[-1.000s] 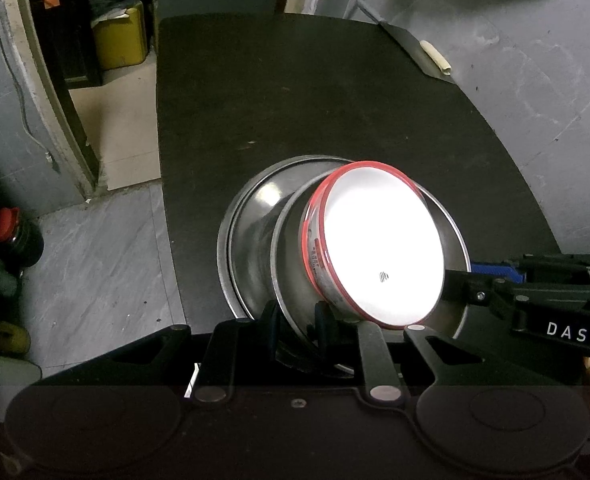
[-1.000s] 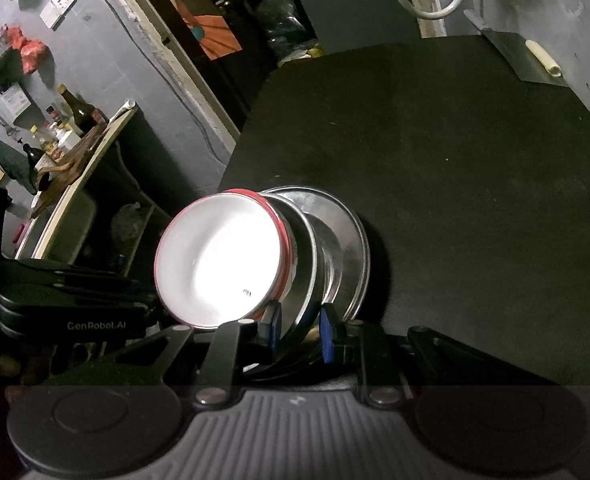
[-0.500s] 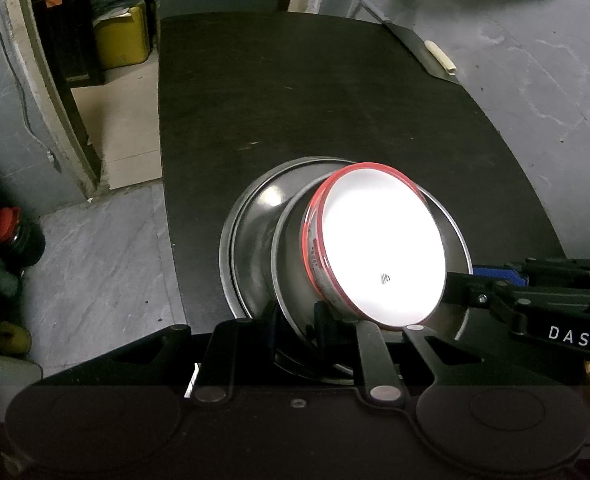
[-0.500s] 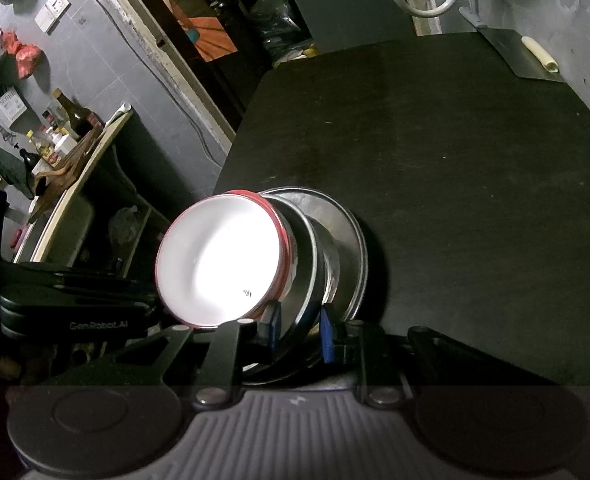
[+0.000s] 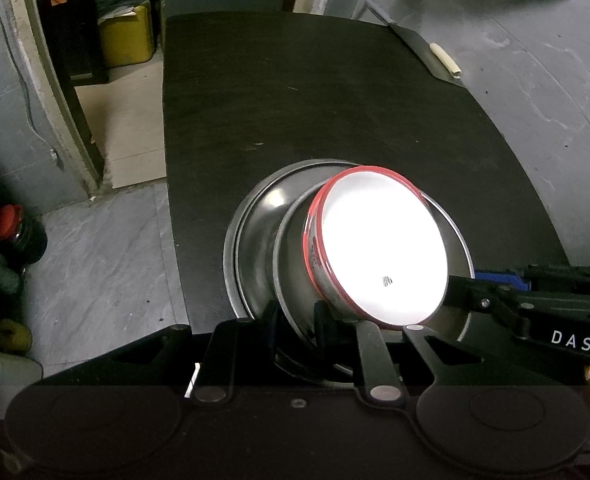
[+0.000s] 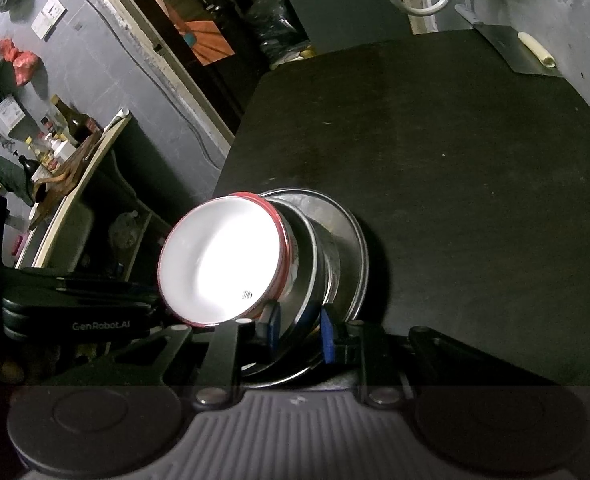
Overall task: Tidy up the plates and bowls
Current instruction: 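Carry the steel pot with the right tool and lower it onto the steel plates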
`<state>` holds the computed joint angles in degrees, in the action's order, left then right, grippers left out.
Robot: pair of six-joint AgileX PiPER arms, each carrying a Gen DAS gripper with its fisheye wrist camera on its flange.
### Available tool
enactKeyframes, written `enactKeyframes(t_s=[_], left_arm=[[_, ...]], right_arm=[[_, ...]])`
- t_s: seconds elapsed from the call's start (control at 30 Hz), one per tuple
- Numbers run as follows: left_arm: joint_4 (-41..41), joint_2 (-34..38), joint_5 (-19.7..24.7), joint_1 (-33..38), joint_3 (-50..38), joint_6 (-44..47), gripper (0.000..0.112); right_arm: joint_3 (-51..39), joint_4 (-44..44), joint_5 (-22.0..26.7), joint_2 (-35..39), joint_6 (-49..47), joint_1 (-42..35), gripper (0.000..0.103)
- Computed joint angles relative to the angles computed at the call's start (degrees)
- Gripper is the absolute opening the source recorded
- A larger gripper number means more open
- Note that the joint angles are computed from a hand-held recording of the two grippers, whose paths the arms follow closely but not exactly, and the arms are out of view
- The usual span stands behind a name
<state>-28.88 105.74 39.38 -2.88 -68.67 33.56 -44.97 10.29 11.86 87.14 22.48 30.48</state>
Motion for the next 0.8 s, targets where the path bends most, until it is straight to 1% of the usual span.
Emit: enactKeyframes(t_s=[0.13, 0.37, 0.6, 0.8], left_arm=[[0.0, -0.1, -0.1, 0.0, 0.1, -0.4, 0.018], [0.1, -0.3, -0.3, 0.0, 0.3, -0.3, 0.018], [0.7, -0.1, -1.0, -0.3, 0.2, -0.9, 0.018], [0.7, -0.1, -1.1, -0.3, 0.1, -1.0, 0.018]], right_arm=[[0.3, 1.3, -0.5, 0.1, -1.0, -0.2, 0.026], [0.3, 1.1, -0.7, 0.3, -0.9, -0.2, 0.026], [-0.3, -3.2, -0.2, 0.8, 2.9, 0.3, 0.026], [0.0, -3.2, -0.6, 0.6, 3.2, 0.4, 0.027]])
